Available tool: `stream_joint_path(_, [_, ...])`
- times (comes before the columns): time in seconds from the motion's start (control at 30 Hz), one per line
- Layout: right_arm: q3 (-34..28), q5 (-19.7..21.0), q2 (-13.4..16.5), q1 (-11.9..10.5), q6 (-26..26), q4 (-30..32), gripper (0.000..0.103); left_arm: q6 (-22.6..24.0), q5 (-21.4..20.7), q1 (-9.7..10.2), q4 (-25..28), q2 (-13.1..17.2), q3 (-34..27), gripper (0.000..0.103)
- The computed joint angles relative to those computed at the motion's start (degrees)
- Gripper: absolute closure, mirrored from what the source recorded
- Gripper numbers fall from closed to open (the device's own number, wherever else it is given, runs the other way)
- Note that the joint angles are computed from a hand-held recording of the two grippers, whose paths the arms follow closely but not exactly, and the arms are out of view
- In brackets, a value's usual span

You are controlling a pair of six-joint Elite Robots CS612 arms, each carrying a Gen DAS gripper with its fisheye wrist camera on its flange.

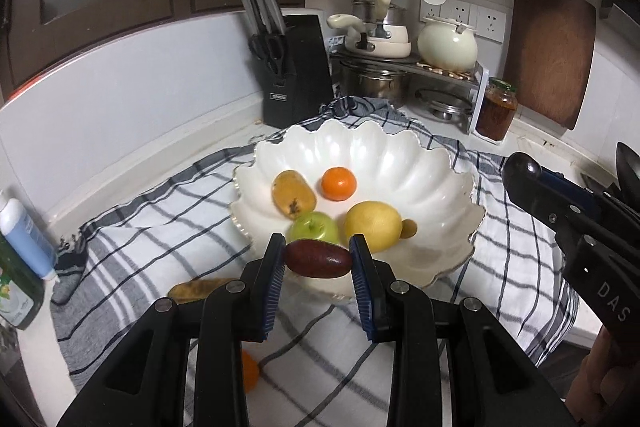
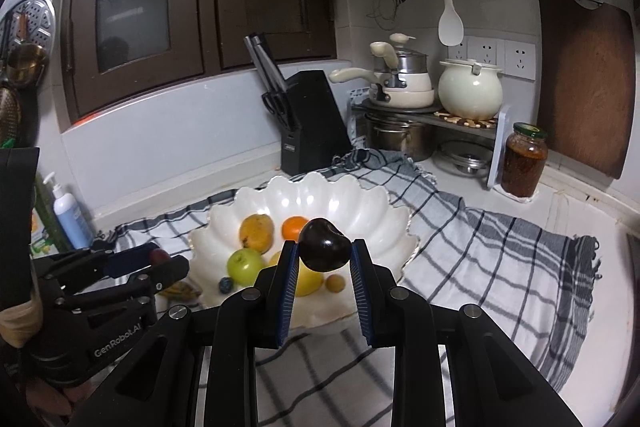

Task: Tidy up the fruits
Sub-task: 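Carry the red plum in left gripper over the bowl while right gripper carries the dark plum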

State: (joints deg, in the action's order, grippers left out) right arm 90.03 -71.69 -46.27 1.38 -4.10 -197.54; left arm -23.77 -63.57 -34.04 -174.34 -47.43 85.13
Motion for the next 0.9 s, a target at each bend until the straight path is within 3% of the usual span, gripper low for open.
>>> stream_joint_path(0.53, [-8.36, -0.52, 4.26, -0.56, -4.77, 7.95, 0.075, -2.19, -4.52, 1.54, 5.22, 5.36, -8.14, 0.07])
stream_joint_path(0.9, [-13.55, 0.88, 6.98, -0.57, -7.54, 14.92, 0.075, -3.58, -5.13, 2.24, 8.15, 7.12, -11.09, 0.07])
